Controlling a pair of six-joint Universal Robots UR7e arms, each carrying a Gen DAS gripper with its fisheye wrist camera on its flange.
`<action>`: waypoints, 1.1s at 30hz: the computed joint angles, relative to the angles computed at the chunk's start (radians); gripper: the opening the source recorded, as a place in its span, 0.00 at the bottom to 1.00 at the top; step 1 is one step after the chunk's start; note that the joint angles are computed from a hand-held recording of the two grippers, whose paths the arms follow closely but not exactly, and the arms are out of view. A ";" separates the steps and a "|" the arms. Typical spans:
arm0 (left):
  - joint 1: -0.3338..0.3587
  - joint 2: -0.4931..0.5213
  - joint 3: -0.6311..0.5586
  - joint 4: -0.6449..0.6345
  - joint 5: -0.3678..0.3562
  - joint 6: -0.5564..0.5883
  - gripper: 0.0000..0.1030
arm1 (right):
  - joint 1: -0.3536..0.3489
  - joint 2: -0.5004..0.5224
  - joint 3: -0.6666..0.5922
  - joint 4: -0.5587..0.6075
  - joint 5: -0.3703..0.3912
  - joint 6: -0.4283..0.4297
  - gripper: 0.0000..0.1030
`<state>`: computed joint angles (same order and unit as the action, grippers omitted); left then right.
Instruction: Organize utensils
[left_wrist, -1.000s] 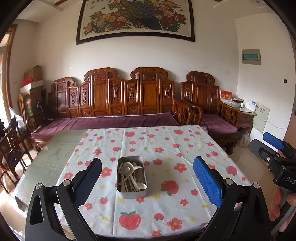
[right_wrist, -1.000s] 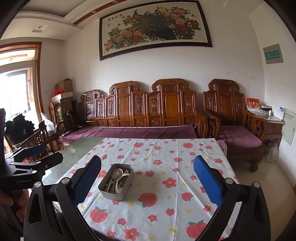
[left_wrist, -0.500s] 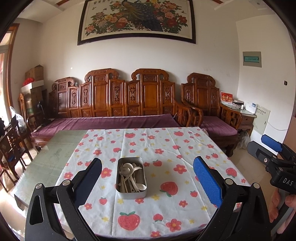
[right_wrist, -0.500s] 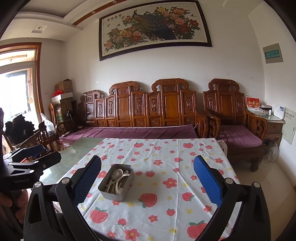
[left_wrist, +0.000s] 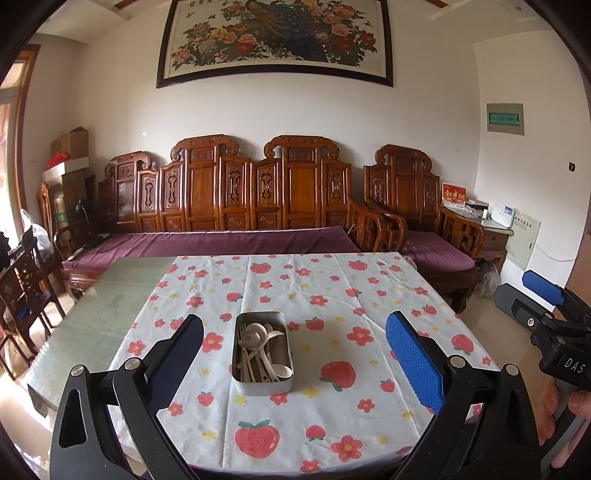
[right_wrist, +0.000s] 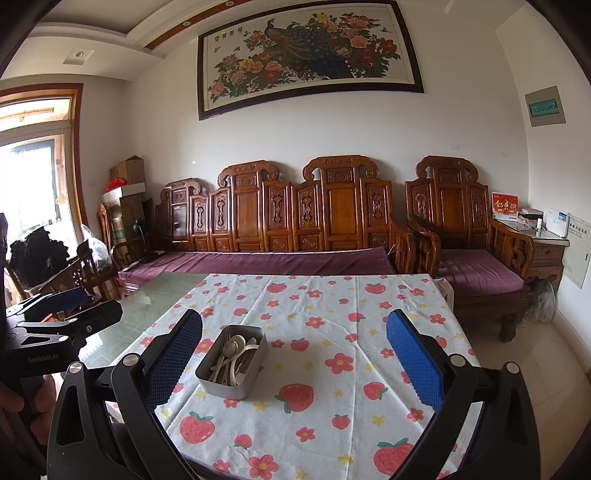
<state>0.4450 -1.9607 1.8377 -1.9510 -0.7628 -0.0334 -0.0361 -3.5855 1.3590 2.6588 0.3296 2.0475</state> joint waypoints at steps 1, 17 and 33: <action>-0.001 0.000 0.000 0.000 0.000 0.000 0.93 | 0.000 -0.001 0.002 0.000 0.000 -0.001 0.98; -0.018 -0.009 0.009 0.001 0.000 -0.011 0.93 | -0.001 -0.009 0.012 0.006 0.000 -0.009 0.98; -0.015 -0.010 0.010 0.000 -0.003 -0.009 0.93 | -0.003 -0.017 0.023 0.011 0.000 -0.019 0.98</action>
